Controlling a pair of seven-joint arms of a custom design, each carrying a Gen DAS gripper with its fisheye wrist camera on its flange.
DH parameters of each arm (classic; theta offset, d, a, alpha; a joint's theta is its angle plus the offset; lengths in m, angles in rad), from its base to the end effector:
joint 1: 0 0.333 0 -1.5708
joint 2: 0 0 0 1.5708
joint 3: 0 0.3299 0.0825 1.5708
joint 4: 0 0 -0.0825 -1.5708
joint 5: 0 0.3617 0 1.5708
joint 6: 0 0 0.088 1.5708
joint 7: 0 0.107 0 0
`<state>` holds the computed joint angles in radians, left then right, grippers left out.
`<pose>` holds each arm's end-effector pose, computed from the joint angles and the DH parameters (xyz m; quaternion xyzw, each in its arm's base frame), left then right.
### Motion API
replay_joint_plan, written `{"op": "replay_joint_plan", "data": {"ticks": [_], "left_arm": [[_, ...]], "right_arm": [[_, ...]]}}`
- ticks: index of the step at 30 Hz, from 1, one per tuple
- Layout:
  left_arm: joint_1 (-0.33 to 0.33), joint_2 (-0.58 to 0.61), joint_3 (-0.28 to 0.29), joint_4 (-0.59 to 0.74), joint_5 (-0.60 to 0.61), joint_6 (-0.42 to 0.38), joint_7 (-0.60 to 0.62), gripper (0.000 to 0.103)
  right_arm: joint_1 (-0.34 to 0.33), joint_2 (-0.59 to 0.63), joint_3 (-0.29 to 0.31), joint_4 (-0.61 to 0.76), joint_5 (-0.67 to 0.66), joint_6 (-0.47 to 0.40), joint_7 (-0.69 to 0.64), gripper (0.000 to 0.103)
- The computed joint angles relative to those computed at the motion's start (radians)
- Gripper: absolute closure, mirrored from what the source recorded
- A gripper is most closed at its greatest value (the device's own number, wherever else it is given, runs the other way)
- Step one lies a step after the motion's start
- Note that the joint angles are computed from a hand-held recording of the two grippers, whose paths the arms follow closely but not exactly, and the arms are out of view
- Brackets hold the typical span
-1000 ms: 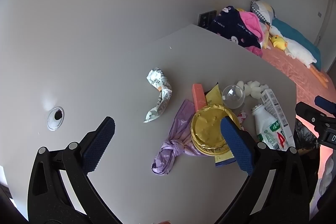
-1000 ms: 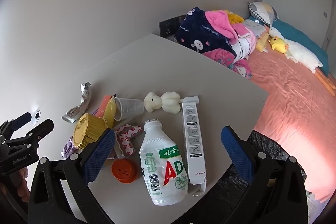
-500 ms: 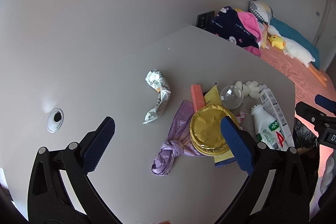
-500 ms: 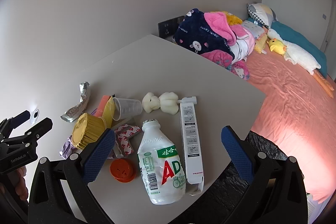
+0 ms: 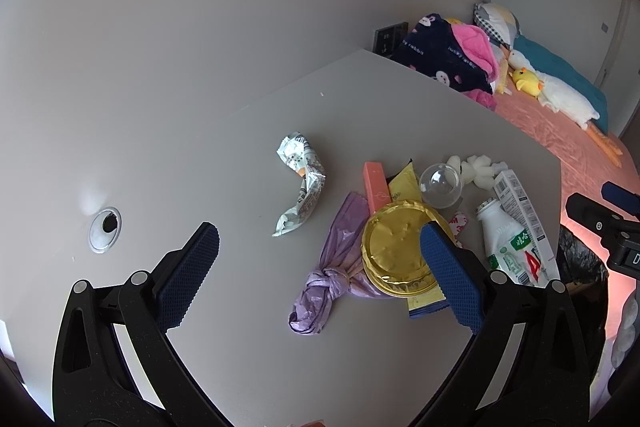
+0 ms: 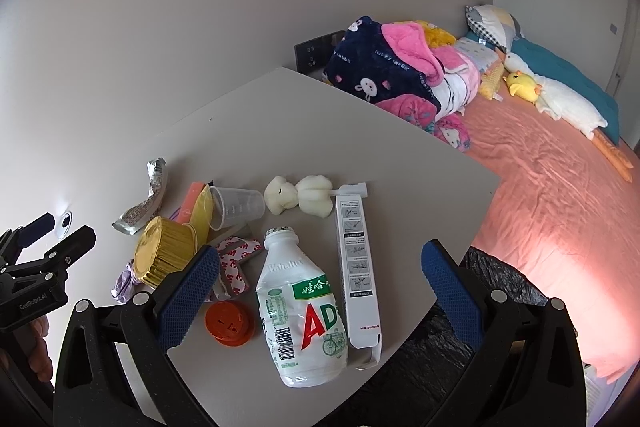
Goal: Collect trash
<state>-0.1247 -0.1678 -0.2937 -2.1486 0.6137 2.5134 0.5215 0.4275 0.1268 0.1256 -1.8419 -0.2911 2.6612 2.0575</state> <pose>0.4716 -0.2242 0.5505 -0.7279 0.5874 -0.2289 0.2697 0.5291 0.3314 0.5592 -0.7450 0.5670 -0.1845 0.2990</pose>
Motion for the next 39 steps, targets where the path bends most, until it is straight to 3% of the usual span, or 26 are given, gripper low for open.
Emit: {"op": "replay_joint_plan", "data": {"ticks": [35, 39], "left_arm": [[-0.013, 0.012, 0.004, 0.01, 0.008, -0.009, 0.009, 0.006], [-0.012, 0.007, 0.019, -0.011, -0.039, 0.046, 0.032, 0.006]], "right_arm": [[0.0, 0.006, -0.001, 0.004, 0.001, -0.001, -0.003, 0.003], [-0.003, 0.007, -0.002, 0.002, 0.002, -0.008, -0.005, 0.003]]}}
